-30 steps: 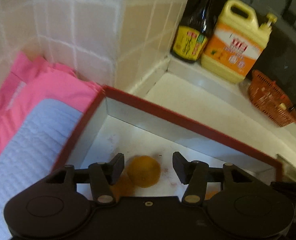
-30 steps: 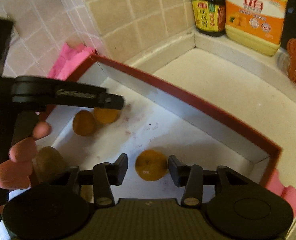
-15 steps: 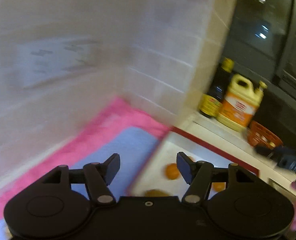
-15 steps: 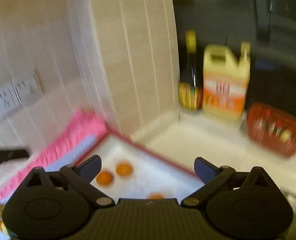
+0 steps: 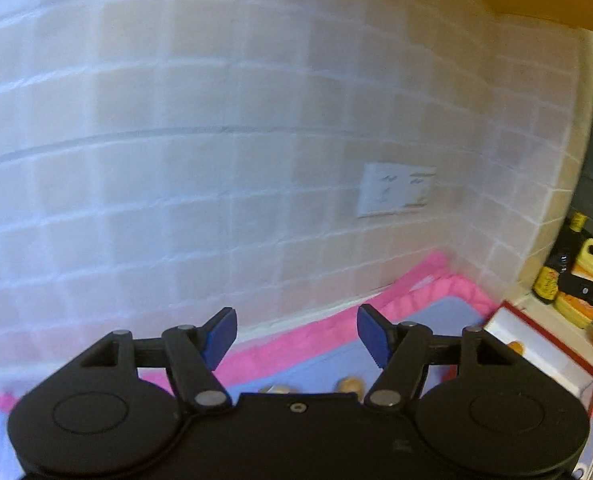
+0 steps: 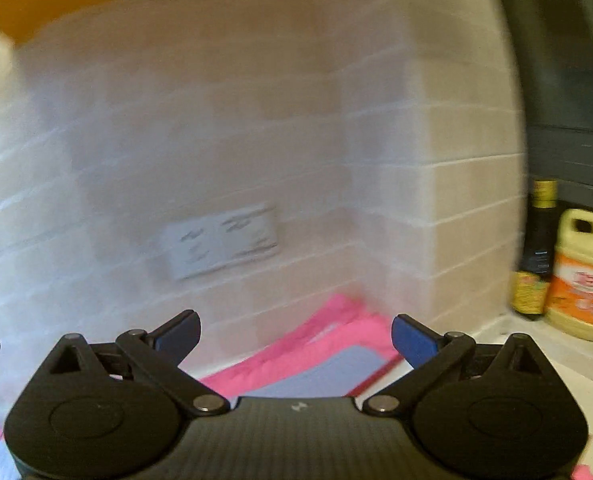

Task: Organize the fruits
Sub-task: 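Move both open tools back over the fruit pile on the mat, then grasp a mandarin with the left tool while the right tool grasps a brown round fruit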

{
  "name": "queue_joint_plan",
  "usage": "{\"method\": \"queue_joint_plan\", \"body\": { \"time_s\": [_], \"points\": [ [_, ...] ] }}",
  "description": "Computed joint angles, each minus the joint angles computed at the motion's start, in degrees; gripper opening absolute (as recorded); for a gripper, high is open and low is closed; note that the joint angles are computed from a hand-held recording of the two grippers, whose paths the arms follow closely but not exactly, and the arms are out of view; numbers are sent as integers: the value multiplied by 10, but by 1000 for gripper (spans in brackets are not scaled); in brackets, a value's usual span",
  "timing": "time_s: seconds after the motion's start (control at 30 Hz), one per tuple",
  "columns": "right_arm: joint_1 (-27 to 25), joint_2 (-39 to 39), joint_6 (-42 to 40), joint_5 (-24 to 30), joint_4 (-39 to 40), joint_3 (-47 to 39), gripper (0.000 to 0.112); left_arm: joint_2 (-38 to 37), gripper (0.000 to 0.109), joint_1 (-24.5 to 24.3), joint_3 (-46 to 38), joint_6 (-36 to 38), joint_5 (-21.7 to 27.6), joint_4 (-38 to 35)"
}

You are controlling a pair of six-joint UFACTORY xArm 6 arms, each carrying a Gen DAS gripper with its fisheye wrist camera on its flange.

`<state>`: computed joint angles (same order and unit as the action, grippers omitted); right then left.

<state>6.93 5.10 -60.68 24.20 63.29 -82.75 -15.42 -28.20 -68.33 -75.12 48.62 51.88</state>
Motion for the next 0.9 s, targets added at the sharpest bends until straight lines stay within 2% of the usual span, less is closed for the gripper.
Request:
{"method": "queue_joint_plan", "body": {
  "time_s": [0.07, 0.2, 0.43, 0.57, 0.63, 0.8, 0.9],
  "points": [
    [10, 6, 39, 26, -38, -1, 103, -23, 79, 0, 34, -11, 12, -10],
    [27, 31, 90, 39, -110, -19, 103, -51, 79, 2, 84, -21, 38, -33],
    [58, 71, 98, 27, -162, -52, 103, -74, 79, 37, 146, -33, 2, -61],
    [79, 104, 106, 21, -204, -73, 101, -64, 79, 59, 167, -18, -46, -83],
    [84, 130, 130, 43, -245, -100, 95, -51, 79, 68, 176, -8, -80, -94],
    [82, 221, 205, 142, -293, -211, 91, -6, 79, 100, 196, 44, -195, -133],
    [72, 305, 269, 250, -299, -331, 91, 27, 79, 113, 199, 97, -257, -164]
  ]
}}
